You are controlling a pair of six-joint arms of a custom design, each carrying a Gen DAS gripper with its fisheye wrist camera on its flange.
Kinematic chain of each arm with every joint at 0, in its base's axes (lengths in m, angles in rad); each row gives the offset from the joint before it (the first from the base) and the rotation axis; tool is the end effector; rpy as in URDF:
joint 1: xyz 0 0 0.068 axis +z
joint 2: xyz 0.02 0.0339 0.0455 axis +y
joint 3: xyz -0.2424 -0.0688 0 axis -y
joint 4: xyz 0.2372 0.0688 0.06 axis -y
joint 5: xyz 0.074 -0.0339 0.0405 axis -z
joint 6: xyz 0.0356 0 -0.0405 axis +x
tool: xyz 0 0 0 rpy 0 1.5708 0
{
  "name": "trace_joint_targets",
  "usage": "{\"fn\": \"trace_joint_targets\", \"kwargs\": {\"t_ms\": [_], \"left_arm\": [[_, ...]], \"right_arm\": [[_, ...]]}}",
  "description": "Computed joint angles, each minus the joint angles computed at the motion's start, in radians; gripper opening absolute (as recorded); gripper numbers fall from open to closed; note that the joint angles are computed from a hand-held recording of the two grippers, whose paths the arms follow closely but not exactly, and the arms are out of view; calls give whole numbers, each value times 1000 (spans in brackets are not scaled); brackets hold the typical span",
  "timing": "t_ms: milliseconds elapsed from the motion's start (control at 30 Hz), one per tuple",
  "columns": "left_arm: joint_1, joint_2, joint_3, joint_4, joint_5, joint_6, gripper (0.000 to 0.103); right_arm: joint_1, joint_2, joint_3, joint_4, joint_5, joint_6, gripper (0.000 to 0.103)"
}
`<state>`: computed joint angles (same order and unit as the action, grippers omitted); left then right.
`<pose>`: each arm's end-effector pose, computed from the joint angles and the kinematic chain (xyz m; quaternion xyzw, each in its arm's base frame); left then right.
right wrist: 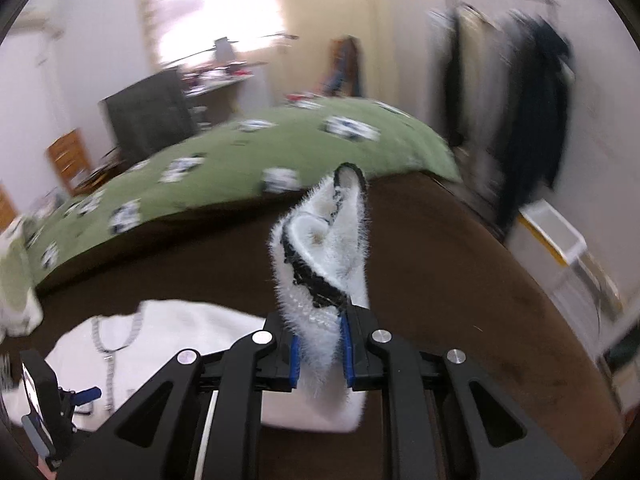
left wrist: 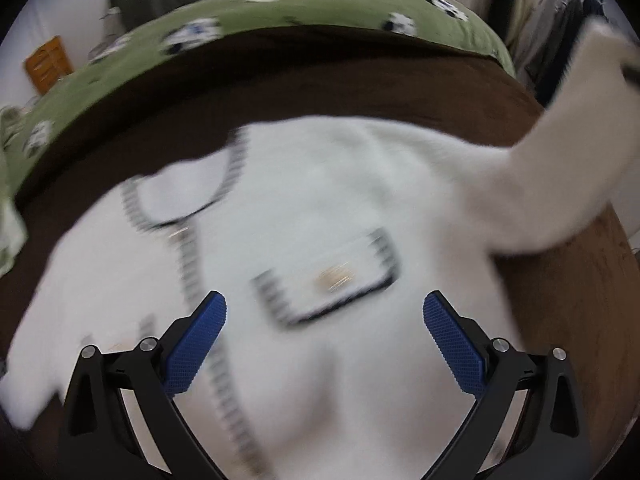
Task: Fold large clothes
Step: 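Fold the held sleeve across the cardigan body and open the right tool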
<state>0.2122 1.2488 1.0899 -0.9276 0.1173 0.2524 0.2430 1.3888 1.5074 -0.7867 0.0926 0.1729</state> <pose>0.2335 0.0460 0.2684 0.0335 0.9687 -0.0003 0.2460 0.2827 0.0667 0.3717 -0.0113 0.8991 0.0492 0.4349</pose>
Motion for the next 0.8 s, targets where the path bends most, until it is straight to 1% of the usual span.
{"fn": "trace_joint_targets", "kwargs": {"t_ms": [33,100,133,233,300,333,400,433,500,533,600,633,667,700,733,800], "left_arm": [[72,-37,-11,-26,12,58,97],[292,-95,-22,-97,68,215,97],[352,-98,-18,-114,86,257,97],[680,-123,-19,-187,133,511,97],[848,-91,-1,-208,162,637,97],[961,-58,17,-218,173,718,97],[1106,-1,44,-213,188,820,97],[1158,23,55,-207,190,857,97],[1269,76,64,-160,179,927,97],[1320,123,81,-142,169,949,97],[1361,175,103,-132,155,952,97],[1393,213,121,-120,152,958,97],[1404,227,127,-115,150,958,97],[1428,252,139,-107,152,969,97],[1443,273,146,-93,150,972,97],[1445,295,147,-76,149,963,97]], "right_arm": [[99,36,58,-16,38,28,16],[225,87,122,-18,62,78,16],[314,134,164,-7,87,102,16],[506,301,304,-14,170,160,16],[599,401,366,-2,189,211,16],[638,461,419,-10,199,232,16],[732,621,543,-29,210,279,16],[754,676,603,-50,213,287,16],[811,799,697,-75,207,301,16],[837,872,754,-84,187,313,16],[884,934,777,-95,189,343,16],[904,996,828,-116,190,351,16],[914,1028,843,-123,190,354,16],[916,1030,816,-109,187,354,17],[925,1061,823,-108,185,354,17],[941,1058,743,-68,160,367,22]]}}
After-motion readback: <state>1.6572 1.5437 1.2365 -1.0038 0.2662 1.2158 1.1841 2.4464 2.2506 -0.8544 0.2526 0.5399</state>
